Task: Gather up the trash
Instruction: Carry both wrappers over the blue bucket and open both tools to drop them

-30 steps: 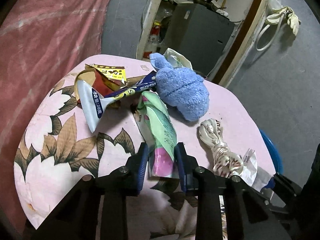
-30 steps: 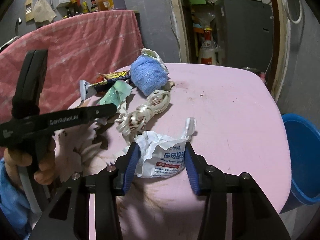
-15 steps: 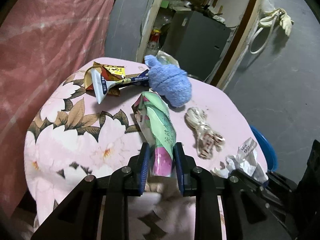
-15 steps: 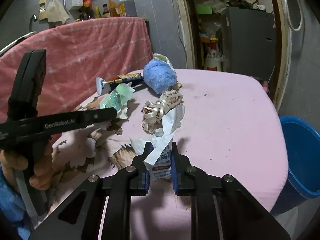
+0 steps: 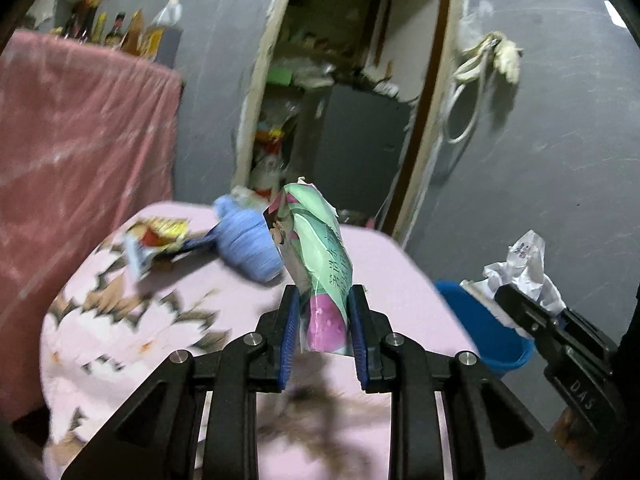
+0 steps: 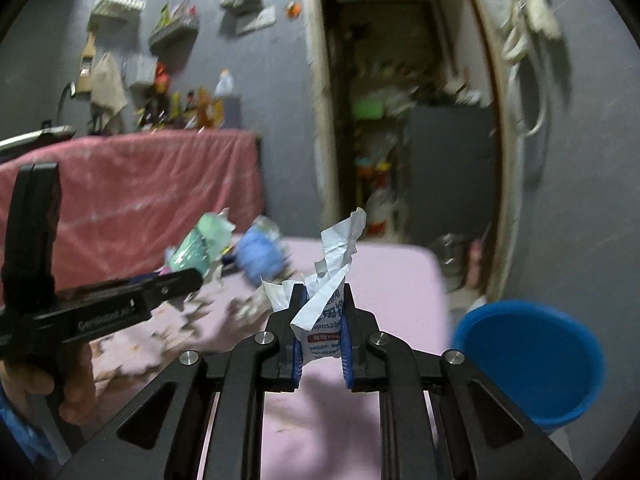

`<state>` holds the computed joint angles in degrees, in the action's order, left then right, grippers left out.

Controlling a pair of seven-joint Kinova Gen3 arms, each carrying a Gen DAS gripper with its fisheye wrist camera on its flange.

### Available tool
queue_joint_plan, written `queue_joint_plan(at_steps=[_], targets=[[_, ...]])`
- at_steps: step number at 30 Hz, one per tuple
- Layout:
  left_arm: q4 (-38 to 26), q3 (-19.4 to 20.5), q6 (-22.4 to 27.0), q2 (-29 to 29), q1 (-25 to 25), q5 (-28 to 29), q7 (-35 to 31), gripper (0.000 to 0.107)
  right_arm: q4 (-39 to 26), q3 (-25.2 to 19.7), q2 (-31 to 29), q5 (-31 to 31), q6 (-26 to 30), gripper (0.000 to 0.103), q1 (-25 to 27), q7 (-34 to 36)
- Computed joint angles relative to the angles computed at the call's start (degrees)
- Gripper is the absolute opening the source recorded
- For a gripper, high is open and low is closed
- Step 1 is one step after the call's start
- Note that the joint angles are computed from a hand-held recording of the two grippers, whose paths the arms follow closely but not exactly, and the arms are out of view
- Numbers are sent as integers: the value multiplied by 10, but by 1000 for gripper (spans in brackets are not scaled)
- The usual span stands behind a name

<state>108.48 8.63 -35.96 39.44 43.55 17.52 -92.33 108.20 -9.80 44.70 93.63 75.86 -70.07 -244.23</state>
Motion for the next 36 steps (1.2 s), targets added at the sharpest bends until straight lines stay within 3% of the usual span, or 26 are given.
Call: queue_joint_plan(at_steps=[7, 11, 13, 17, 19, 22, 25, 28, 30, 34, 36], targets=[[-71, 3, -56, 41, 53, 9, -45, 21, 37, 8, -9, -82, 109, 13, -30, -28], [-138, 16, -52, 75, 67, -4, -60, 21, 66, 5, -15, -127, 154, 13, -33, -61], [-172, 2, -42, 91, 82, -17, -47, 21, 82, 2, -15, -150, 175, 13, -32, -81], [-251, -88, 32, 119, 145, -58, 41, 21, 113, -10, -21, -182, 186, 13, -19, -113], [-293, -105, 79, 135, 158, -79, 67, 21, 131, -17, -25, -192, 176, 13, -9, -134], [-355, -54, 149, 159, 128, -101, 49, 21, 161, -29, -37, -199, 147, 13, 11, -159], [-415, 24, 218, 190, 87, -89, -15, 21, 190, -38, -45, -197, 112, 14, 27, -194], [-476, 70, 288, 222, 63, -87, -42, 21, 214, -43, -52, -179, 72, 14, 50, -231], [-511, 83, 335, 238, 55, -107, -21, 23, 231, -44, -54, -164, 49, 15, 60, -261], [-581, 61, 425, 259, 63, -112, 18, 25, 241, -52, -62, -146, 18, 20, 88, -262], [-598, 59, 446, 266, 61, -111, 30, 26, 244, -53, -63, -139, 10, 30, 94, -264]])
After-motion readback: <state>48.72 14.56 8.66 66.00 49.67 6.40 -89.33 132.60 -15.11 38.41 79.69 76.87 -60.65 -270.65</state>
